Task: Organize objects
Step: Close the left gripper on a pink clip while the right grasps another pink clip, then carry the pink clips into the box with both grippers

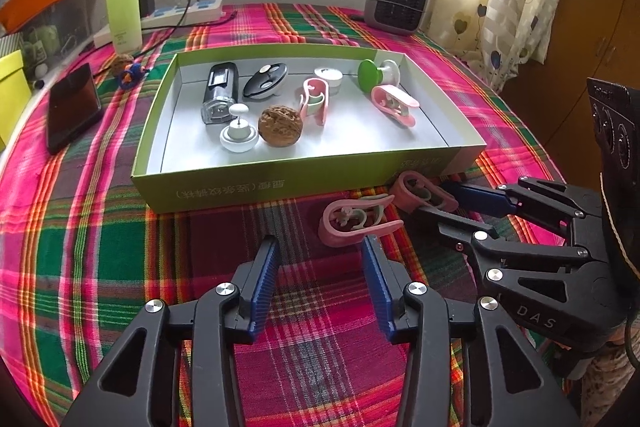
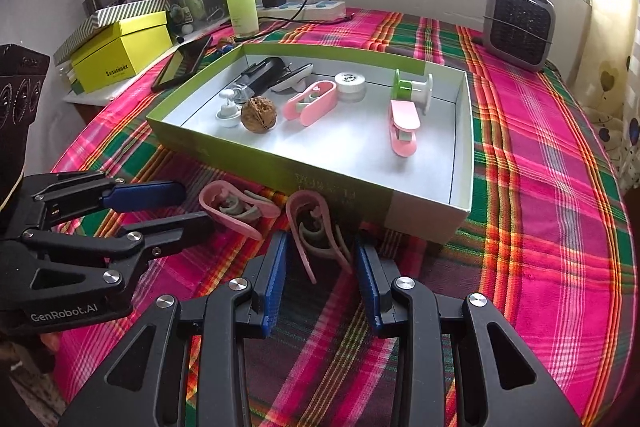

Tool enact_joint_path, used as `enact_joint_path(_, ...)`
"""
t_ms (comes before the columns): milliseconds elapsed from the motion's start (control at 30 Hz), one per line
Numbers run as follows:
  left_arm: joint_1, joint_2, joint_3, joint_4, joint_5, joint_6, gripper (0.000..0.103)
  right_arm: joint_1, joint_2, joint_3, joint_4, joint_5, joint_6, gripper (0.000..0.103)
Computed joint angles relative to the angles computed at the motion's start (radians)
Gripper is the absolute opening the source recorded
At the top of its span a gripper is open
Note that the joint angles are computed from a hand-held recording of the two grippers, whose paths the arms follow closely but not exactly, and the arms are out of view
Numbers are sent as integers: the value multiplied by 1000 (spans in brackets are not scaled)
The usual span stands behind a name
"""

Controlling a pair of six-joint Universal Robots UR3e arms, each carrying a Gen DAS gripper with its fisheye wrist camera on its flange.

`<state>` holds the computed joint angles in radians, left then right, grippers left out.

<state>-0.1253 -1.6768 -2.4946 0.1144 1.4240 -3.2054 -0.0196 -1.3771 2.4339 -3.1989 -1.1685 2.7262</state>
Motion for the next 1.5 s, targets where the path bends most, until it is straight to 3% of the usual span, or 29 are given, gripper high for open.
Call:
enact_joint_path(433,31,-23,12,7,-51,56,43,7,-22,25,-7,-17,-3,24)
enact_joint_path(1167,-42,-20,31,-30,-175,123,43,-185,-202,210,24,41,-58,24)
enact_joint_path(1400,-60,-32,51,2,-53,106,43,-185,-199,215,12,35,-60,24)
enact_joint_path(1500,-52,-56,79,-8,-68,140,43,-186,-195,213,13,39,-61,24)
